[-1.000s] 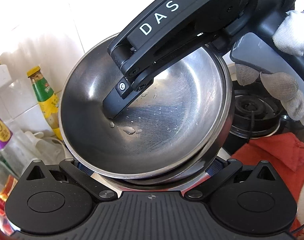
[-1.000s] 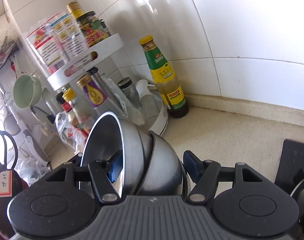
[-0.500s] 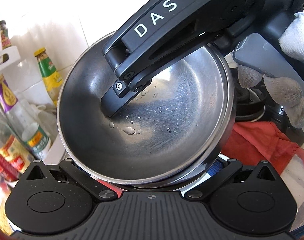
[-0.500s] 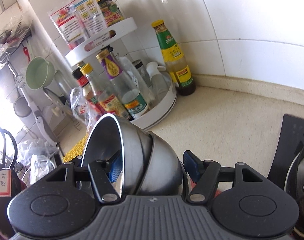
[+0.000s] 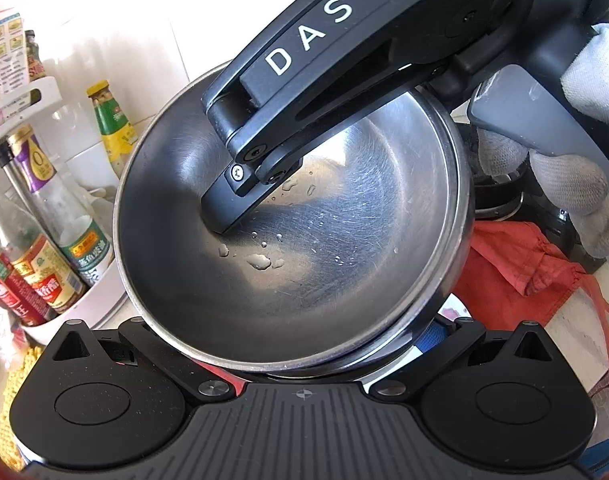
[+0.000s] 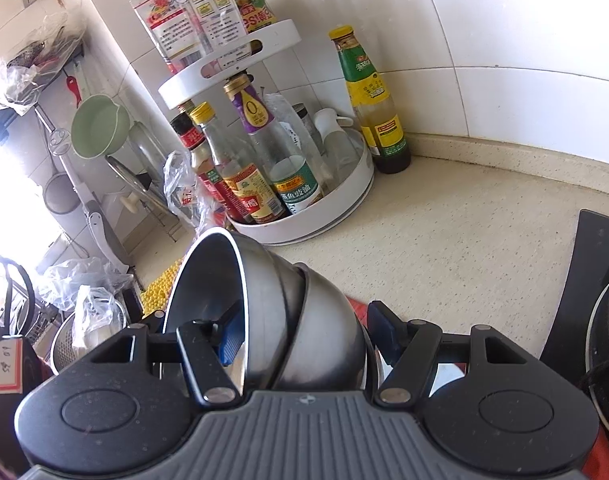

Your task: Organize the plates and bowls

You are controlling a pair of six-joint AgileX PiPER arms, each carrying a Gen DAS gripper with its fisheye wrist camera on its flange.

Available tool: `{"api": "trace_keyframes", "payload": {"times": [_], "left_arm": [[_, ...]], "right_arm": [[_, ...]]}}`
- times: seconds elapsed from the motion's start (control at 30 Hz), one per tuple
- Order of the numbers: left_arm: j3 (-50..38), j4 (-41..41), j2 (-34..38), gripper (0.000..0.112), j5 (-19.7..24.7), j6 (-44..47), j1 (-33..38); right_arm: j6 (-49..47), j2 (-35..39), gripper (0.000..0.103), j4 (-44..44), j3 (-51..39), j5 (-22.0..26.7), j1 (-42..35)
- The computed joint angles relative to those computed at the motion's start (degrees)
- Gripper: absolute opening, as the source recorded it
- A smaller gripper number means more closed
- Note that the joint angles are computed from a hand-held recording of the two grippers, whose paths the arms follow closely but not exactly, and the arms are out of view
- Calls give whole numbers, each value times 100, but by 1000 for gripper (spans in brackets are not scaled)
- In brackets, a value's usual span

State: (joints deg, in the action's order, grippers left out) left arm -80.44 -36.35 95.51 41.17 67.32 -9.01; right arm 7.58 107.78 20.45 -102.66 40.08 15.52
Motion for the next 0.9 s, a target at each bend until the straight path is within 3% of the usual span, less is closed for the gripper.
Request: {"api": "trace_keyframes", "payload": {"times": [0.1,0.9], "left_arm": [[299,81,-342,103,11,-106,-14],[442,599,-393,103,-143,-870,-261]], "right_arm": [[21,-71,65,-23,118,-50,49],[-20,-443,65,148,840,-198,148]]}}
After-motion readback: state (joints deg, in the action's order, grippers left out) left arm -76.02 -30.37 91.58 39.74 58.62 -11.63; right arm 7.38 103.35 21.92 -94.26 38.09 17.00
